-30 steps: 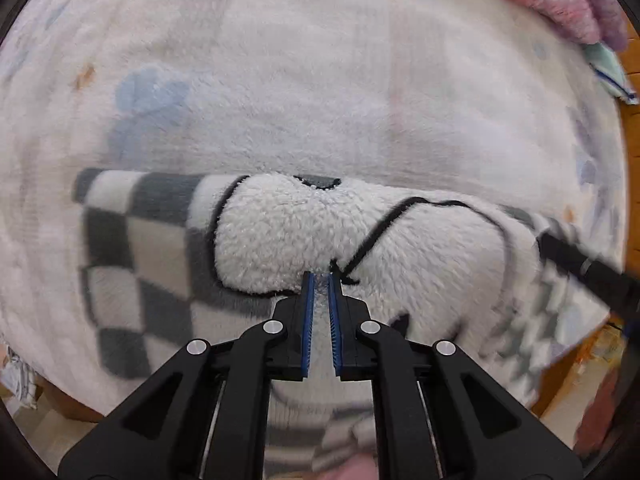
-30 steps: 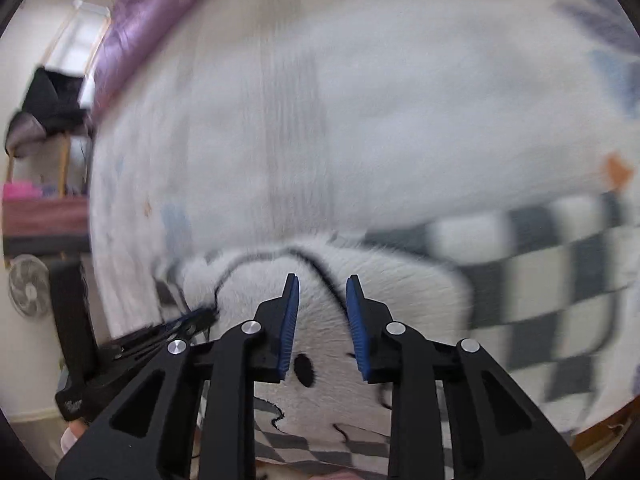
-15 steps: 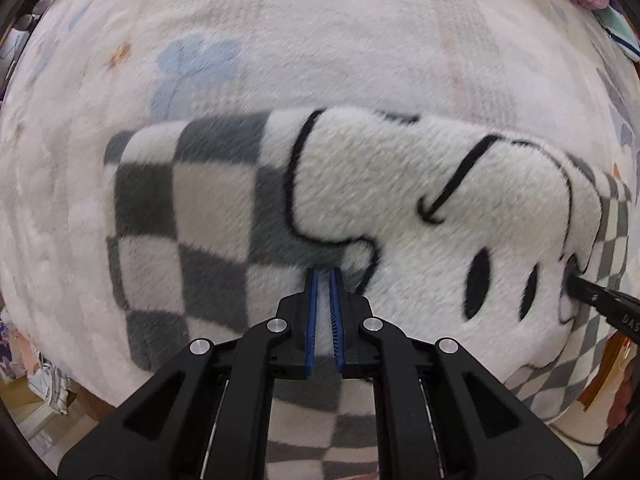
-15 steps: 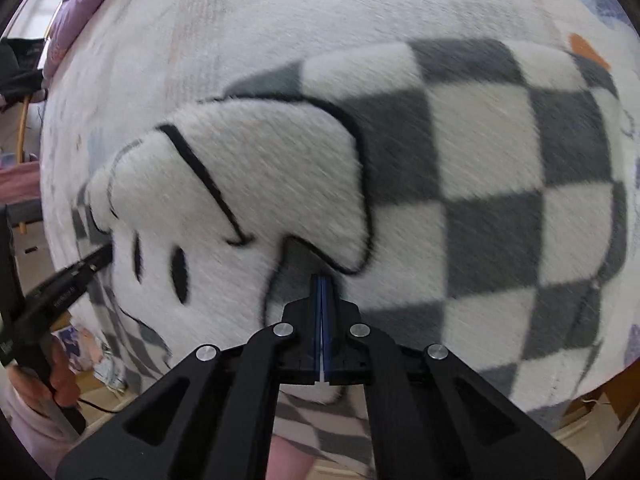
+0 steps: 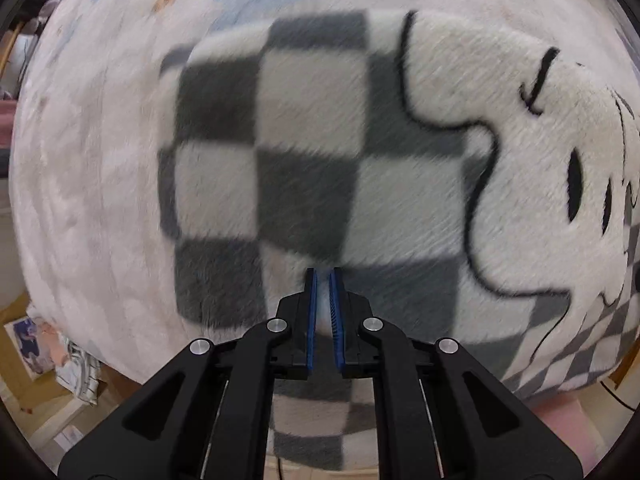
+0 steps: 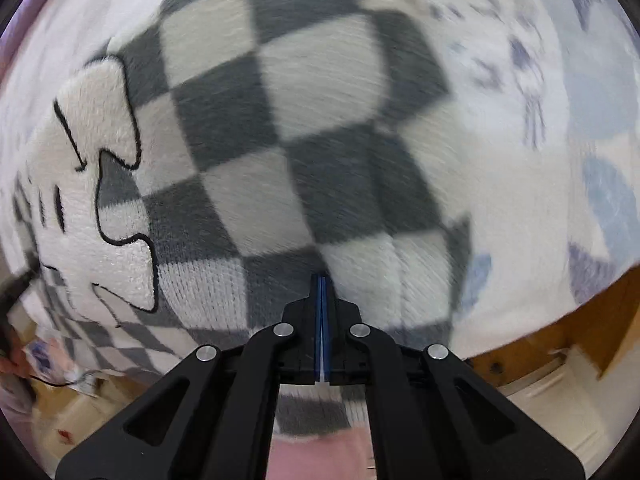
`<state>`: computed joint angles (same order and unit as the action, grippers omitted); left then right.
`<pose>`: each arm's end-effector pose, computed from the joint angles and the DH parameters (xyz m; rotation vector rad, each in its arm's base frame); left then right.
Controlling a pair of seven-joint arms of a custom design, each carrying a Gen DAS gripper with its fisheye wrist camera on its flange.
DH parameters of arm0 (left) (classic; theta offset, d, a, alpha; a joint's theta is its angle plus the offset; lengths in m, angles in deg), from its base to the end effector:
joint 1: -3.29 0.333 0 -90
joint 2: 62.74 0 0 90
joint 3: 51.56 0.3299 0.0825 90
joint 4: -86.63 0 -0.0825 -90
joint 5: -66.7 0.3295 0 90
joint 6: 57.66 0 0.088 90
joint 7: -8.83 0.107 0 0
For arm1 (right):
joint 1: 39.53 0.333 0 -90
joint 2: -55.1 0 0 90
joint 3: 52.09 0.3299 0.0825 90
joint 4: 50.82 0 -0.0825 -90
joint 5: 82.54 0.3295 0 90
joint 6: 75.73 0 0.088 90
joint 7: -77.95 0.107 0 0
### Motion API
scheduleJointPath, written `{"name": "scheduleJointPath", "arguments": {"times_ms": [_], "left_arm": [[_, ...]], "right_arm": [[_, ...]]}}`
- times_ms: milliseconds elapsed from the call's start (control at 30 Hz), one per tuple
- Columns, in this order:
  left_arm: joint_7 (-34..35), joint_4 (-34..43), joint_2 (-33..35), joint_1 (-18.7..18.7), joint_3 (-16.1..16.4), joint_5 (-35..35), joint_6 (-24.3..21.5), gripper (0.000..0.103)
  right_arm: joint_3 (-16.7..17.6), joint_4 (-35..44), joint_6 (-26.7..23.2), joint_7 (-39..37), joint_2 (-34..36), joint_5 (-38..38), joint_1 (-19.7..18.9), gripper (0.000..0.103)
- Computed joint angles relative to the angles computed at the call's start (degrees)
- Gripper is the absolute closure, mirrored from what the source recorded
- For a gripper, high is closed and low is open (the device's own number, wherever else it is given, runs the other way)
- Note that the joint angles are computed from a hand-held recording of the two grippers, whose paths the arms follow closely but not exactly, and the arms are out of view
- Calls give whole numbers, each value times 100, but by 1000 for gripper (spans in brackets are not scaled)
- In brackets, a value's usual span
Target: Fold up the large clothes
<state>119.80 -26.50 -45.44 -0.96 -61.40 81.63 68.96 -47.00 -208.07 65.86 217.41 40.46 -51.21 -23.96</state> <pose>0.5490 -0.1229 0.3627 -1.2013 2.8302 0.2361 0.3262 0.1210 0.3523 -0.9495 2.9130 0.4768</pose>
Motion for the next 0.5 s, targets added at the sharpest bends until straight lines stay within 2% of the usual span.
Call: {"name": "scheduleJointPath", "arguments": {"times_ms": [67,133,167,200,300,367,433,500], "left_arm": [[61,-9,-92,37,19,-3,-112,95],[-131,-99,-247,-77,55,286,-216,94],[-274,-113,-316,-172,122,485,-292,94],[-247,-210,-500,-132,6,283,-340,94],[-42,-83,-677,-20,-65,-435,-537,94],[30,32,-617,-77,-188,-955,-643,94],[78,-114,-716,-194,-272,-1070,-574,94],[1,-418,-821,-330,-318,-1085,-435,95]], "right_arm": [[17,13,-360,325,-178,-299,-128,103],[39,217,-872,803,-290,-795,-258,97],[72,167,-781,873,-494,-833,-335,97],[117,124,-477,937,-665,-849,-356,96],[159,404,-39,764,-477,-1037,-330,96],[36,802,346,172,110,-771,-122,96],[-19,1324,653,-291,815,-504,35,96],[-11,1472,1072,-846,1158,34,170,96]]}}
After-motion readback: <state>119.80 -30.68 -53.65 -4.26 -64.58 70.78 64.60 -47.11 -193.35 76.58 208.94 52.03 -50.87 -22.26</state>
